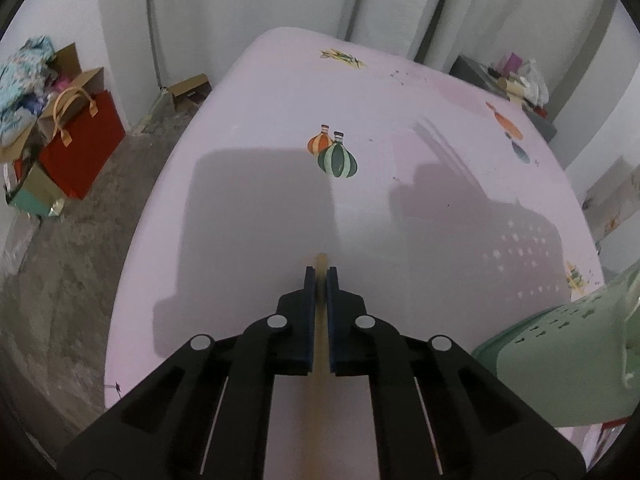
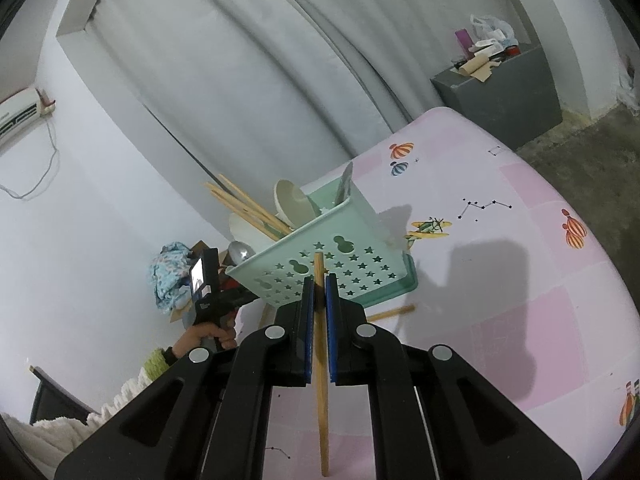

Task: Organize utensils
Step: 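Lift the chopstick over the holder with the left tool while the right tool holds its chopstick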

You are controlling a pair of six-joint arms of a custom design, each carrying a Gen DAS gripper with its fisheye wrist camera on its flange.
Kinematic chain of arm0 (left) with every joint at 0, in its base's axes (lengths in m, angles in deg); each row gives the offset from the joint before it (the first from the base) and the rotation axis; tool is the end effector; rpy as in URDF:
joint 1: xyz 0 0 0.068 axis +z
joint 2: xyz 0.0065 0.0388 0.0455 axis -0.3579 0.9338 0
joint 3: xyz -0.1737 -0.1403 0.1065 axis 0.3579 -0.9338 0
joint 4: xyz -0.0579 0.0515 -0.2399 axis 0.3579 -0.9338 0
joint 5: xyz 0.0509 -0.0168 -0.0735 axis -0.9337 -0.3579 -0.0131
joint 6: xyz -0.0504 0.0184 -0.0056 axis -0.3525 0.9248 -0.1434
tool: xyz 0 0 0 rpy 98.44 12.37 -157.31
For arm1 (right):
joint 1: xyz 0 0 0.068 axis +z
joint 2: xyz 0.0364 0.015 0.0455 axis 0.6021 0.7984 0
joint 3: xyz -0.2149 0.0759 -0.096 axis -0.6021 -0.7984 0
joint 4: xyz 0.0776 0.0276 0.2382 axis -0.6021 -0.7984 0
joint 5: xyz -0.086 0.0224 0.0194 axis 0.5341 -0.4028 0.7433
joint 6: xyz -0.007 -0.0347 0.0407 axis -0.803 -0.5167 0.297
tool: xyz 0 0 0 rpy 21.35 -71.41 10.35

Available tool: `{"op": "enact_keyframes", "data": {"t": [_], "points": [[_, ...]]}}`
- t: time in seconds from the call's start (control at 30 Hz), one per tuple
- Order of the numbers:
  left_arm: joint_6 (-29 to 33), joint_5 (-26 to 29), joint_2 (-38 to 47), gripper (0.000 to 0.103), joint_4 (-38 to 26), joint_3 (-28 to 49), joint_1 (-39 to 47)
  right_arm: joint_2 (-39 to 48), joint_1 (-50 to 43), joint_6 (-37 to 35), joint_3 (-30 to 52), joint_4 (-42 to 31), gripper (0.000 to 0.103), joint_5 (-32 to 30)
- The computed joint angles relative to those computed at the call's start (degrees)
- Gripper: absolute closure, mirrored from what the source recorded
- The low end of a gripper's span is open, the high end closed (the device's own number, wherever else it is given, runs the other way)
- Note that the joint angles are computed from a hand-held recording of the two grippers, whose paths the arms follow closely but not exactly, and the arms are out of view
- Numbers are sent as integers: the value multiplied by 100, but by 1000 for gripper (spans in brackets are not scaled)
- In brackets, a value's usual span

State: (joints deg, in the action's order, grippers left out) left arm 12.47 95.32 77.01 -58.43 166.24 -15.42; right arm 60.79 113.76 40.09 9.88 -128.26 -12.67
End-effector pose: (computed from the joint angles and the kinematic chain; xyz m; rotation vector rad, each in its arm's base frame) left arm 0.3713 0.0277 0.2130 -0.0219 2.5691 -0.2652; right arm 0.0537 0.1069 0.3078 0.3510 2.0233 0.6198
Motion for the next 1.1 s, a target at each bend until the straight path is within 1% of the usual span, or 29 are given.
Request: {"op": "enact_keyframes", "data": {"t": [0.13,0.23,0.33,0.5,0.57,0.7,0.77,0.87,0.93,1.0,1.1], "points": [[-283,588,-232,100,125,-322,284,119,148,85,155,-152,97,165],[-415,1027,-591,100,204,-610,537,210,257,161,276,-277,97,297],[-503,1430,-1215,100,287,-1009,755,283,297,139,357,-304,97,382],[-670,2380,-2525,100,286,-1571,1349,434,349,8,526,-258,97,525],[-721,2742,-3065,100,214,-1695,1578,535,433,-9,662,-322,97,654],[-821,3444,-3910,100,5,-1670,1999,741,469,-219,968,-348,97,816],[-865,3800,-4287,100,-85,-1555,2216,864,419,-490,1176,-270,97,854],[-954,4153,-4619,100,-188,-1244,2466,1043,344,-1000,1525,-120,97,922],[-1032,4301,-4726,100,-245,-1019,2585,1141,238,-1486,1778,91,97,912],[-1151,4562,-4728,100,-314,-689,2704,1223,134,-1954,2015,306,97,853],[-1328,4887,-4639,100,-415,-134,2771,1370,-141,-2785,2416,721,97,561]]}}
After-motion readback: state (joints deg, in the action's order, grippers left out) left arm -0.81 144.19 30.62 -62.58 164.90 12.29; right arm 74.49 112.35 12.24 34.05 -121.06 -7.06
